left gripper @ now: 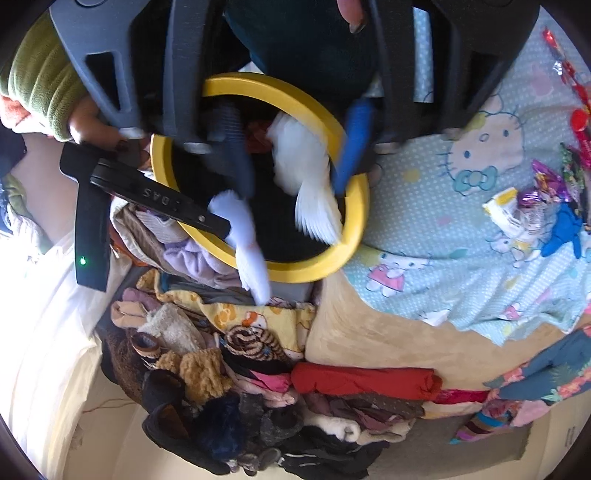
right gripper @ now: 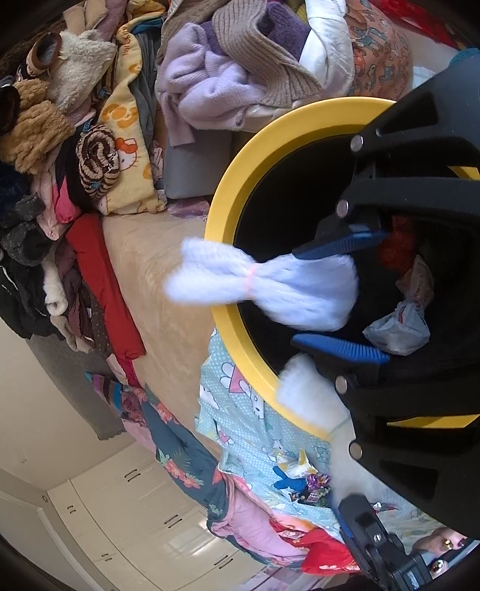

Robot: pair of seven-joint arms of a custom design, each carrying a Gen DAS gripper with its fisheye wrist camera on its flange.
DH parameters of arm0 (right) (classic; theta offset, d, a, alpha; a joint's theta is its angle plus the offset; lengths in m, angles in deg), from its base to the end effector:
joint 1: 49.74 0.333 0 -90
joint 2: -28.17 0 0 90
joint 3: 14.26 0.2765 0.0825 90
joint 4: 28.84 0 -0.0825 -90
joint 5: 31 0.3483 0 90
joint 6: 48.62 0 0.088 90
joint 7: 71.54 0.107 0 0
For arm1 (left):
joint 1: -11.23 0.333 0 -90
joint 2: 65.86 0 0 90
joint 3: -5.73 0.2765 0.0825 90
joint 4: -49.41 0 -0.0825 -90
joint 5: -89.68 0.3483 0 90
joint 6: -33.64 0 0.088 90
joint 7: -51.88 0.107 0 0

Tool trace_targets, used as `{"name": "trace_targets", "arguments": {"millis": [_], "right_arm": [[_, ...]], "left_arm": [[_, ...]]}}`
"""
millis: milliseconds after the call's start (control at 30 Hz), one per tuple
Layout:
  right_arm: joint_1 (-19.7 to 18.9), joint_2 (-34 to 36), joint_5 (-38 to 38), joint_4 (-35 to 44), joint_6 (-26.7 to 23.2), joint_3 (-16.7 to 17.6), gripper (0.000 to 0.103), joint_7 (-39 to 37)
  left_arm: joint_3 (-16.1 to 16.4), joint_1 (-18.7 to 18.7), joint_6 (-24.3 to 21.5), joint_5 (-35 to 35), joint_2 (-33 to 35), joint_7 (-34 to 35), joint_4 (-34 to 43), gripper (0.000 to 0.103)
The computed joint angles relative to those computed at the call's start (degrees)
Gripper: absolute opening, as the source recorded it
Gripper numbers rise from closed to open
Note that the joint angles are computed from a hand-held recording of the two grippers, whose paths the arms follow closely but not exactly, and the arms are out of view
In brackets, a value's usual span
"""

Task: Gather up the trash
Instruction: 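Open both tools to drop the mesh nets into the bin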

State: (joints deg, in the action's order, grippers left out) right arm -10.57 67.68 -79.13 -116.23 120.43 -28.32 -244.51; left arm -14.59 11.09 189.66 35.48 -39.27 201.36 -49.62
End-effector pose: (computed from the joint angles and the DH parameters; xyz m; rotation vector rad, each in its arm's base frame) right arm 0.5871 0.3687 0.3156 -1.3170 1.9112 -0.4540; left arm 0.6267 -0.1730 0.3587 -1.3799 2.4006 -1.2666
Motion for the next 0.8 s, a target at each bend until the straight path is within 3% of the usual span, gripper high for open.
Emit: {"name": "trace_targets", "arguments": {"millis": [167, 500, 800], "right_arm": [[0.7, 0.1, -0.6, 0.1, -0.2, -0.9, 0.057, 1.7], [3.1, 0.1, -7.2, 3.0, -3.6, -2.3, 0.071, 5.2], [2.6, 0.4, -12.2, 7.3, -5.9, 0.0, 0.076, 5.4]], "left_arm": [[-0.2, 0.9, 1.9, -2.5, -0.2, -0.3, 0.1, 0.089], [-0.8, 2.0, 5.9, -7.5, -1.7, 3.0, -0.9, 0.092], [-1.1, 2.8, 9.2, -11.9, -2.9, 7.3, -1.0, 0.092]]}}
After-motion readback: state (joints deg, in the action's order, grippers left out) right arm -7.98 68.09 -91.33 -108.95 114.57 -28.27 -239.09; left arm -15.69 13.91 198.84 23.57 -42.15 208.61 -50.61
